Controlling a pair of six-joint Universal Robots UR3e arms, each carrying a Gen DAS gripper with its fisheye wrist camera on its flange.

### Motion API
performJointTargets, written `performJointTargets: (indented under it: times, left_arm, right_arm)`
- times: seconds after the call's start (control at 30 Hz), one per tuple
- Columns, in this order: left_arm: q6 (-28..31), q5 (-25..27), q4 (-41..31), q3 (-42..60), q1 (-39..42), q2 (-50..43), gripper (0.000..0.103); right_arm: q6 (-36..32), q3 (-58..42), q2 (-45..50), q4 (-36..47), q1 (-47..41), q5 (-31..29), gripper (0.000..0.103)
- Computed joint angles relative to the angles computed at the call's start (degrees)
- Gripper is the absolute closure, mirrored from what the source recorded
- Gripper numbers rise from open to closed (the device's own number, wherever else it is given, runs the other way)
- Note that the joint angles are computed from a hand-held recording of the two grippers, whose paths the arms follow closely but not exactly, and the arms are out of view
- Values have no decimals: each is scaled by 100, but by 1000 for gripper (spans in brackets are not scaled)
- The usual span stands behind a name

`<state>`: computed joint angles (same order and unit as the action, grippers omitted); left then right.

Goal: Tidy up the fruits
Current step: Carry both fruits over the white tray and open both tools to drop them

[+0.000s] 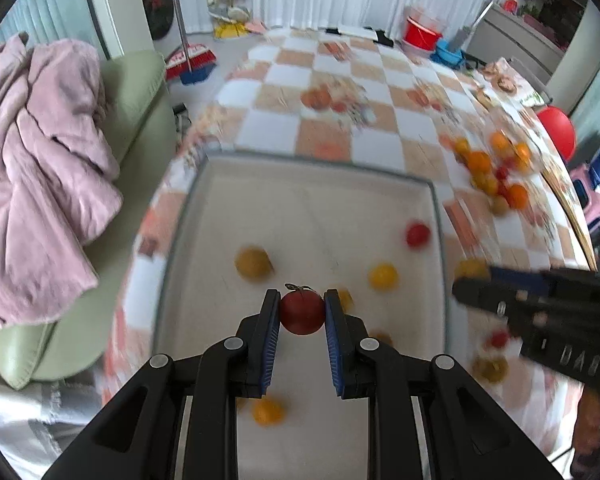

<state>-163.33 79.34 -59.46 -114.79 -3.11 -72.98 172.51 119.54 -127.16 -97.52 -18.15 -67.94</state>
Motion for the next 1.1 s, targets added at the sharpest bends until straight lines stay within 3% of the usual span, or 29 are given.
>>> performJointTargets:
  times: [0.2,0.37,1.1]
  left_arm:
    - [-154,197,918,551,-96,-1295,80]
    - [-177,512,1255,816,-205,-2034,80]
    - [-139,649,1577,822,-283,-2444,79]
  right_arm:
    - [627,-174,1274,-1431,700,-174,75]
    - [861,-327,1949,-2004,913,-307,75]
    - [971,-621,2923,-2479,1415,-762,74]
